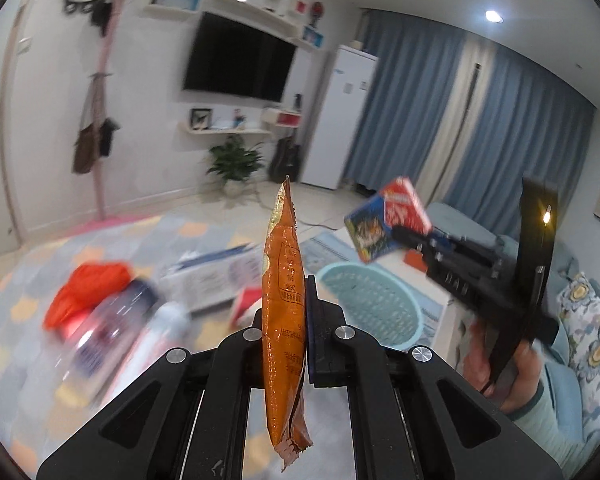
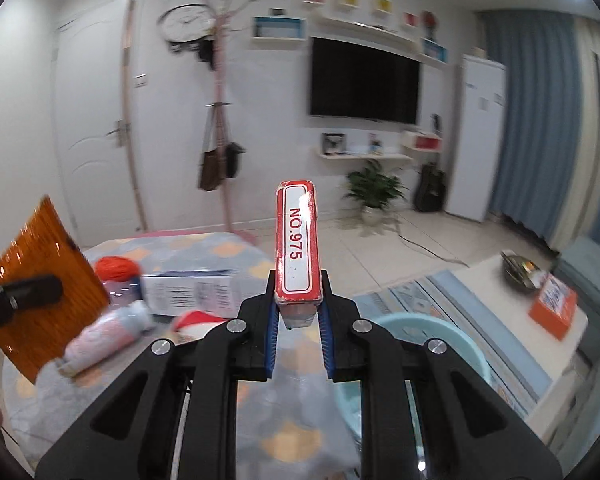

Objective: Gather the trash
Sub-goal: 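Carry both items over the blue basket and open both tools to drop them, then move both tools back over the table toward the remaining trash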

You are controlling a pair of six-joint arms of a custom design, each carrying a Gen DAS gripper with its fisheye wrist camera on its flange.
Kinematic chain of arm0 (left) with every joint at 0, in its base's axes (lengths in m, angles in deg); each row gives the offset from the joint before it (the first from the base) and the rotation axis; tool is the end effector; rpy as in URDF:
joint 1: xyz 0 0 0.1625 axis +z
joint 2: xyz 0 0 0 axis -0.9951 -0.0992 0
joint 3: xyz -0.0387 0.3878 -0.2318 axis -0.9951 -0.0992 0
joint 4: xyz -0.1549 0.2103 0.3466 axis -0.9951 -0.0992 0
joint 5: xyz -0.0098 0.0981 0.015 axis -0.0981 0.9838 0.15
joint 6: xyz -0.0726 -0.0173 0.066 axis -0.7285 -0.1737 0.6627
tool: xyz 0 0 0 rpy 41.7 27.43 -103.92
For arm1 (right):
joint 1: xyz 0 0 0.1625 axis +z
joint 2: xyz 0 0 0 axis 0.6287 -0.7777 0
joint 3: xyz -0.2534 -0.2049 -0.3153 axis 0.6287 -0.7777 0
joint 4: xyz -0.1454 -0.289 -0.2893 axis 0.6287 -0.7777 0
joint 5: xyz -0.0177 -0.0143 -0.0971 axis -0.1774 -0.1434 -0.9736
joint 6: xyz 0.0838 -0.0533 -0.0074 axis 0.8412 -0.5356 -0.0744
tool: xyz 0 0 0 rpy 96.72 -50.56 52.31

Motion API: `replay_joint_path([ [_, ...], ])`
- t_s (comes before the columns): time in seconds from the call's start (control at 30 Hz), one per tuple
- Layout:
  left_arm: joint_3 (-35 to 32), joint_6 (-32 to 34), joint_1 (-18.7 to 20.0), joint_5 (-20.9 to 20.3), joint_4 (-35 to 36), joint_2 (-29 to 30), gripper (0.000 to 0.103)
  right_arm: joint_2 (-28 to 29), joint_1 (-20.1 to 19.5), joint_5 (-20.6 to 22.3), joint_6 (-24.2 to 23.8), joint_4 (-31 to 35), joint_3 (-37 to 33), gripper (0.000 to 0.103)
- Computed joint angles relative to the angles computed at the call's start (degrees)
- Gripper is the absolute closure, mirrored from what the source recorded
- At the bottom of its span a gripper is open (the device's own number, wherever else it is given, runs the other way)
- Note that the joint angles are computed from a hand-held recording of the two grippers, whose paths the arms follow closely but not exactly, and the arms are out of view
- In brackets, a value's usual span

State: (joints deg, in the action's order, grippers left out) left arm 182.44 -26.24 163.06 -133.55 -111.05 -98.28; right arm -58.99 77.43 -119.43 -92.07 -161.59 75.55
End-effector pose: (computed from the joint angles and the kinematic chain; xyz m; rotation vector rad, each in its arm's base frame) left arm -0.0044 -0.6924 0.3703 1.1992 2.6270 -0.9090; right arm 0.3799 -0.6337 -0.0139 0.3778 -2.0088 1.3050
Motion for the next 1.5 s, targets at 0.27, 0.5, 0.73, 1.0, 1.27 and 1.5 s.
replay_joint_path([
  [0.27,-1.69,1.26,-5.76,1.40,2.21,6.66,0.099,-5.74,-5.70,-4.81,12.78,-1.01,9.44,0.088],
  [0.5,-5.77,-1.79,-7.51,2.04,4.66,15.04,0.099,-8.47,-11.59,-5.53,26.28,7.19,13.73,0.088],
  [0.73,-10.38,-6.15,-6.88,5.24,7.05,22.95,0.099,-8.76,-15.89,-3.16,35.49,14.88,14.65,0.087],
  [1.0,-13.02,-10.30,-6.72,8.80,9.36,27.39,0.093,-9.73,-18.87,0.45,42.25,20.32,15.90,0.085],
  [1.27,-13.35,-11.92,-6.36,8.05,9.87,26.63,0.033,-10.90,-18.99,1.99,43.31,18.01,18.34,0.054],
  [1.5,-9.36,-9.52,-6.88,6.14,7.81,22.74,0.025,-11.45,-16.75,1.81,41.80,14.62,19.52,0.046],
])
